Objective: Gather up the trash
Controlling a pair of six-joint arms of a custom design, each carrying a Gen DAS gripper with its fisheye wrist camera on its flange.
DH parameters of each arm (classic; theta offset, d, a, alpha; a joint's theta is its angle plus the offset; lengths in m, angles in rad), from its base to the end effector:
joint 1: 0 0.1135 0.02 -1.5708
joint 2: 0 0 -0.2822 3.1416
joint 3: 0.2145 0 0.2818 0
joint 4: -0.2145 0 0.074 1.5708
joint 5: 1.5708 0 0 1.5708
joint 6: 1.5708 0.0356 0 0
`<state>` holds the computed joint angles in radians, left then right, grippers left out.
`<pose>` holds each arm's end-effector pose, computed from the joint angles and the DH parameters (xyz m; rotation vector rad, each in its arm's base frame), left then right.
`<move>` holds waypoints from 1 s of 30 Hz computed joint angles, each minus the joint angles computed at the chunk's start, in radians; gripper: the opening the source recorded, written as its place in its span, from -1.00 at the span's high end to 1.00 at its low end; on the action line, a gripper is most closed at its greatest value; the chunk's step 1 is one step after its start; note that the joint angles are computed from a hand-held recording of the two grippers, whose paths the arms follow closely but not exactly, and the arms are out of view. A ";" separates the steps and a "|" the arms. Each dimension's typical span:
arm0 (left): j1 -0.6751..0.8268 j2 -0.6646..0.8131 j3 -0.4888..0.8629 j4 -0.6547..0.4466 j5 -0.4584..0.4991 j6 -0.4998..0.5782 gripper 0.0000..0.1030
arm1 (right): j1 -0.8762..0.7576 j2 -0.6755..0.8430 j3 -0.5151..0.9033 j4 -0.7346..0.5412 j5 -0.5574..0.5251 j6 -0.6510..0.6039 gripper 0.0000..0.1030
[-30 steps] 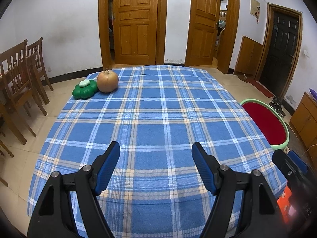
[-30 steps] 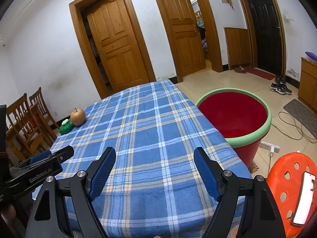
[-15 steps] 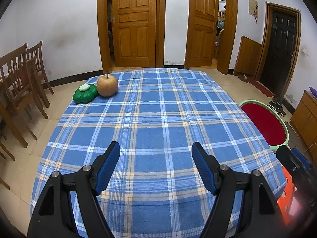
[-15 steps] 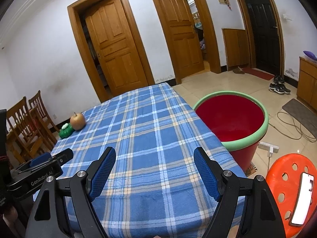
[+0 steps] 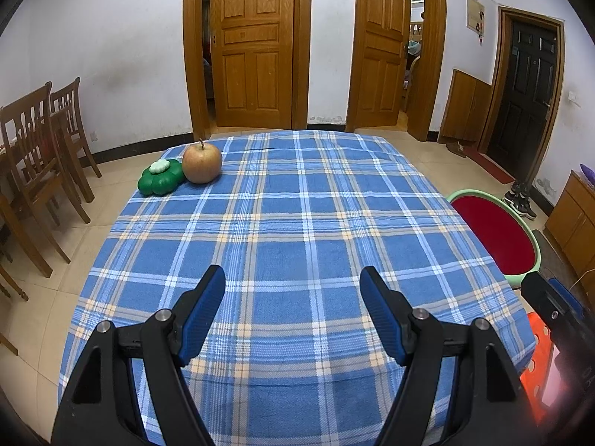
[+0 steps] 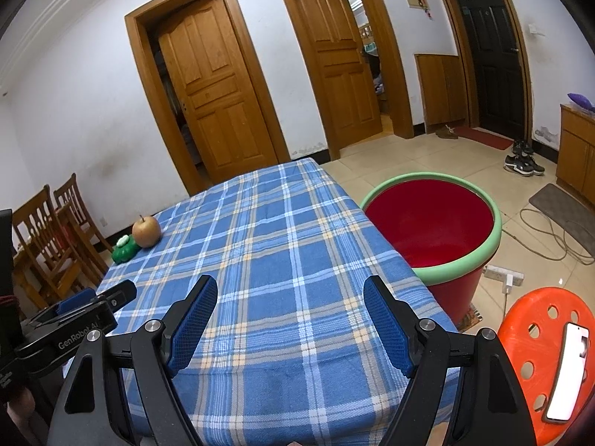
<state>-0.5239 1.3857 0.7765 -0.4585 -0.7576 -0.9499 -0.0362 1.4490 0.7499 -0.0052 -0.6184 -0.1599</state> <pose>0.2515 -0.1171 0.1950 -0.7049 2.1638 0.2763 0.3141 0.0093 0.1956 -0.4525 2.1382 0.5894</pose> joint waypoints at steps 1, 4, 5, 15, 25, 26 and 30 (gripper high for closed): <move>0.001 -0.001 0.000 0.000 0.000 0.001 -0.45 | -0.001 0.000 0.001 -0.002 -0.001 0.000 -0.59; 0.000 -0.001 -0.001 0.000 -0.001 0.000 -0.45 | -0.001 0.000 0.001 -0.003 0.000 -0.003 -0.58; 0.000 -0.001 -0.001 0.000 -0.001 0.000 -0.45 | -0.001 0.000 0.001 -0.002 0.000 -0.003 -0.58; -0.001 -0.001 -0.001 -0.001 -0.001 -0.002 -0.45 | -0.002 -0.002 0.003 -0.011 -0.002 -0.005 -0.58; -0.003 0.000 -0.001 -0.001 -0.003 -0.004 -0.45 | -0.001 0.000 0.003 -0.007 0.000 -0.005 -0.58; -0.003 0.000 -0.001 -0.001 -0.003 -0.004 -0.45 | -0.001 0.000 0.003 -0.007 0.000 -0.005 -0.58; -0.002 -0.001 0.000 0.001 -0.003 0.002 -0.45 | -0.001 -0.003 0.000 -0.009 -0.002 -0.006 -0.58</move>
<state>-0.5258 1.3849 0.7768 -0.4579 -0.7606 -0.9483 -0.0372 1.4460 0.7500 -0.0144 -0.6199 -0.1657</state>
